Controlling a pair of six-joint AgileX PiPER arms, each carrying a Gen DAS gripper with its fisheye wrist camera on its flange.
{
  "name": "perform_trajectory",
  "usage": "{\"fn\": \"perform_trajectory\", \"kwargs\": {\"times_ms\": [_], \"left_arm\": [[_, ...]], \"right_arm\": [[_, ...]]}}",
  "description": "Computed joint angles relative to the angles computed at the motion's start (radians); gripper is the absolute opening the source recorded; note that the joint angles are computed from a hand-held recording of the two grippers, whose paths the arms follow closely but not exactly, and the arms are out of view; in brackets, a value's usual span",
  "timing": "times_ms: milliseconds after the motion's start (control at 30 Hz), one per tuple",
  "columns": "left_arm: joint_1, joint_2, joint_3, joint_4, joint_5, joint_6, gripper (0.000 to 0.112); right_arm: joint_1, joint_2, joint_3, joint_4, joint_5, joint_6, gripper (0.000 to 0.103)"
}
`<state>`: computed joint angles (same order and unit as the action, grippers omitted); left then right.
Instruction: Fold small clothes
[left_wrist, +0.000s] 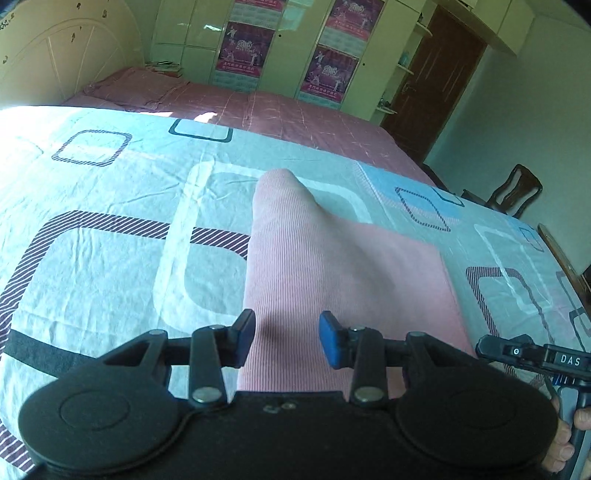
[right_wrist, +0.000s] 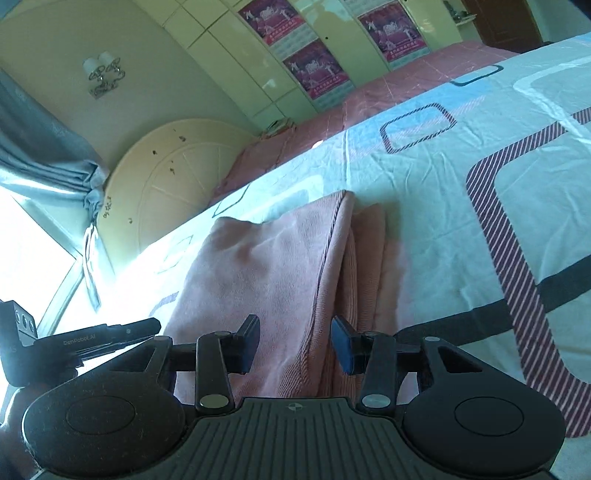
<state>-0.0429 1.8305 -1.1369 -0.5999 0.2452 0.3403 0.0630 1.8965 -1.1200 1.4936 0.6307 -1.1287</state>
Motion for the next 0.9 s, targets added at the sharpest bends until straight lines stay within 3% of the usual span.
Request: {"fn": "perform_trajectory", "kwargs": {"times_ms": [167, 300, 400, 467, 567, 600, 633, 733, 800, 833, 900], "left_arm": [[0.042, 0.023, 0.030, -0.245, 0.004, 0.284, 0.037], [0.095, 0.044, 0.026, -0.467, 0.059, 0.532, 0.038], [0.129, 0.069, 0.002, -0.559, 0.102, 0.664, 0.038], [0.145, 0.098, -0.035, -0.538, 0.148, 0.662, 0.038], [0.147, 0.109, -0.061, -0.572, 0.169, 0.709, 0.032], [0.145, 0.107, -0.074, -0.561, 0.182, 0.705, 0.023], [0.137, 0.108, -0.096, -0.509, 0.196, 0.663, 0.020], [0.063, 0.156, -0.153, -0.218, 0.139, 0.461, 0.023], [0.045, 0.175, -0.195, -0.067, 0.147, 0.332, 0.025], [0.052, 0.179, -0.221, -0.032, 0.178, 0.308, 0.026], [0.057, 0.151, -0.205, -0.071, 0.151, 0.378, 0.029]], "right_arm": [[0.050, 0.060, -0.095, -0.200, -0.066, 0.197, 0.044], [0.075, 0.090, -0.150, -0.280, -0.072, 0.283, 0.044], [0.125, 0.096, -0.189, -0.429, -0.134, 0.407, 0.038], [0.170, 0.094, -0.218, -0.578, -0.179, 0.525, 0.010], [0.217, 0.025, -0.176, -0.715, -0.270, 0.607, 0.008], [0.225, -0.011, -0.151, -0.748, -0.293, 0.626, 0.008], [0.221, -0.036, -0.131, -0.749, -0.296, 0.623, 0.008], [0.219, -0.016, -0.113, -0.853, -0.294, 0.722, 0.008], [0.207, 0.044, -0.126, -0.797, -0.280, 0.704, 0.008], [0.202, 0.044, -0.126, -0.772, -0.285, 0.700, 0.008], [0.210, 0.016, -0.101, -0.790, -0.337, 0.746, 0.009]]}}
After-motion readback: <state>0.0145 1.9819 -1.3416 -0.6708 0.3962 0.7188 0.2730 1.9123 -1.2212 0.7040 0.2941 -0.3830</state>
